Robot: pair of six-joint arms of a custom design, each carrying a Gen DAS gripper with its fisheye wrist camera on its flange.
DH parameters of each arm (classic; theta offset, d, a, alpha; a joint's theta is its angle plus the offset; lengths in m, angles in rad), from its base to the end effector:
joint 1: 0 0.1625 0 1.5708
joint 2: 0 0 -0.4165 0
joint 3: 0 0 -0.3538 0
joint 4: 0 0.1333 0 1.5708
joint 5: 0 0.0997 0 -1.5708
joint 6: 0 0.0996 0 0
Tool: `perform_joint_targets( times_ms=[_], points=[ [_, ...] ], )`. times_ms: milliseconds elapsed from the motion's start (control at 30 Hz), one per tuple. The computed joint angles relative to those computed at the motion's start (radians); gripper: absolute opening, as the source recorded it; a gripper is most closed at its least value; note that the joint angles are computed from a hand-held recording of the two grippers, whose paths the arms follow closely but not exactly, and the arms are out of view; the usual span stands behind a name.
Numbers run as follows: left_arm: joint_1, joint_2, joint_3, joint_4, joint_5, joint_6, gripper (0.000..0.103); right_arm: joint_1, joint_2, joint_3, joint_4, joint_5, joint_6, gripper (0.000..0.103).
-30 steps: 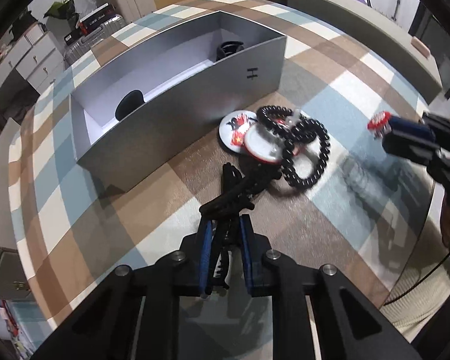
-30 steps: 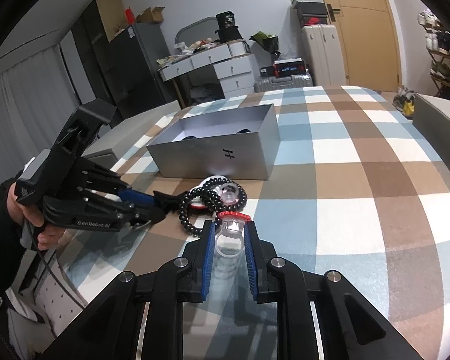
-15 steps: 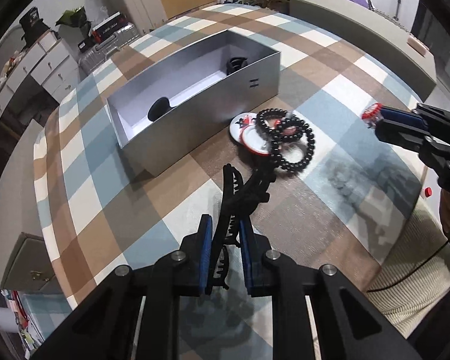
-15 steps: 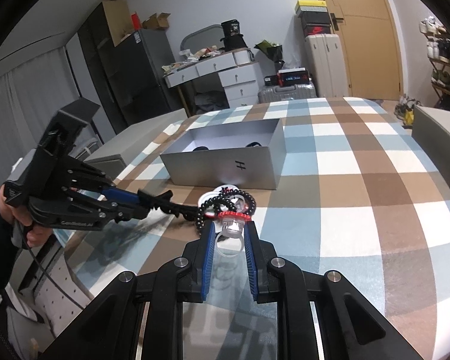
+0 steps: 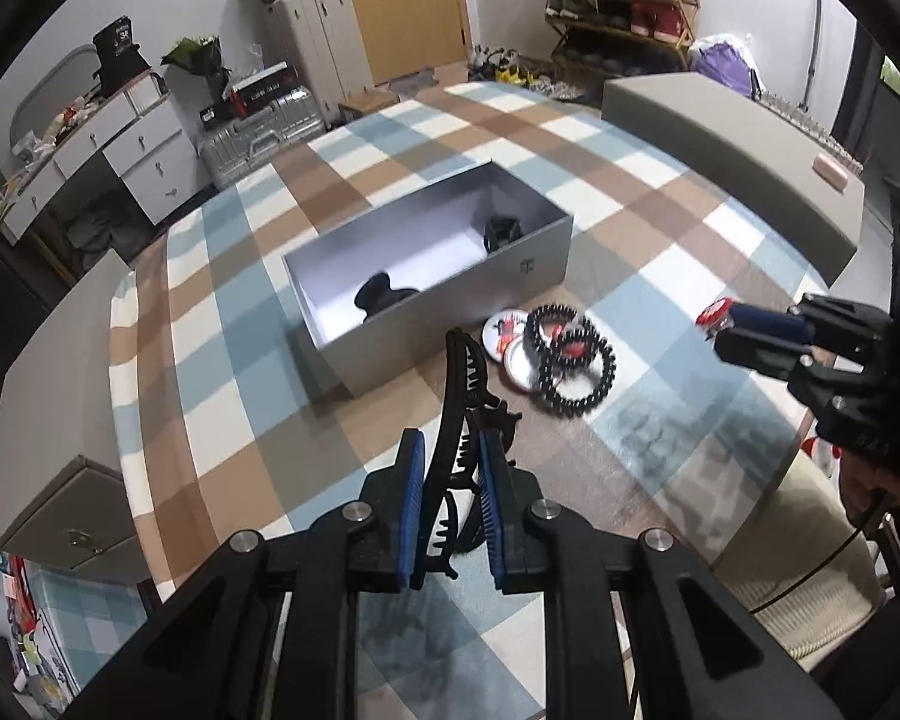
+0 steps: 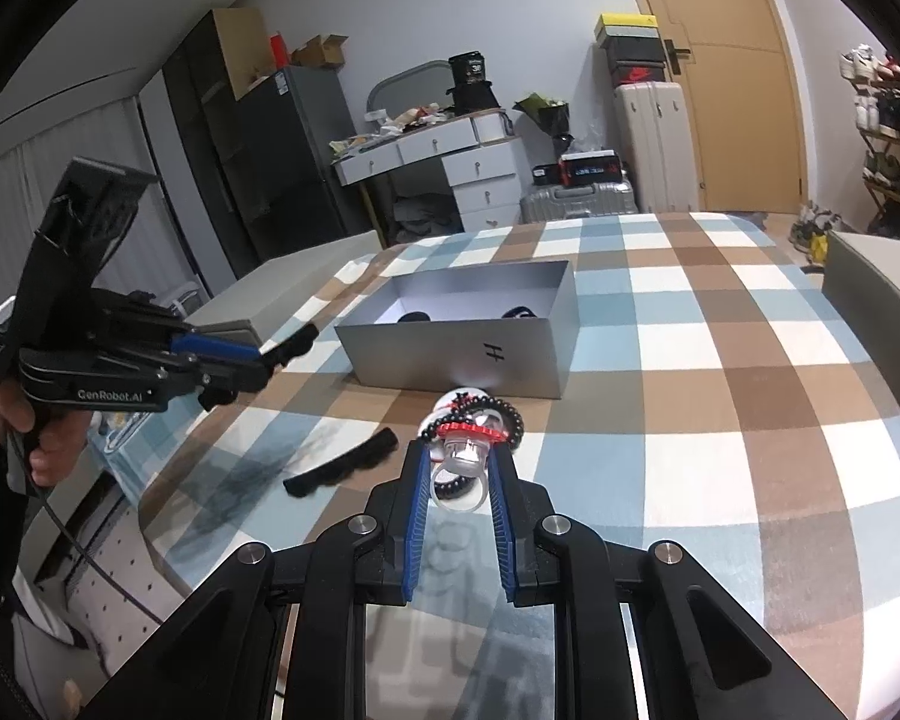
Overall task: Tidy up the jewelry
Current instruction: 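Lower the cup and comb clip into the silver box and open both tools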
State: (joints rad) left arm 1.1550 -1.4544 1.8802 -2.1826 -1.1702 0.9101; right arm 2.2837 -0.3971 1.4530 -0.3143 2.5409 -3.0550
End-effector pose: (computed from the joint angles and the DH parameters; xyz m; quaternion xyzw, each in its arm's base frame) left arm -0.0386 -0.5137 0.3583 0.5860 0.7805 -0.0398 0.2143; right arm 0.3869 -0.3694 -0.0959 0.0708 -0.8282 0.4944 0.2544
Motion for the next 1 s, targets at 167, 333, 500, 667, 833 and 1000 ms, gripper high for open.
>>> perform_joint_targets(
  times_ms=[167, 333, 500, 667, 833, 1000],
  points=[
    [0.005, 0.019, -0.017, -0.042, -0.045, -0.061, 0.013, -0.007, -0.028, 0.018, -0.055, -0.037, -0.063, 0.019],
    [0.019, 0.07, -0.066, -0.065, -0.108, -0.141, 0.013, -0.027, -0.055, -0.008, -0.057, -0.075, -0.146, 0.019],
    [0.029, 0.113, -0.096, -0.078, -0.17, -0.19, 0.013, -0.065, -0.079, -0.036, -0.051, -0.151, -0.188, 0.019],
    [0.032, 0.142, -0.106, -0.147, -0.264, -0.208, 0.013, -0.102, -0.089, -0.082, -0.011, -0.204, -0.203, 0.019],
    [0.04, 0.198, -0.143, -0.152, -0.321, -0.254, 0.013, -0.138, -0.094, -0.124, 0.027, -0.249, -0.2, 0.019],
    [0.053, 0.256, -0.184, -0.126, -0.326, -0.295, 0.013, -0.173, -0.088, -0.167, 0.061, -0.266, -0.211, 0.019]
  ],
)
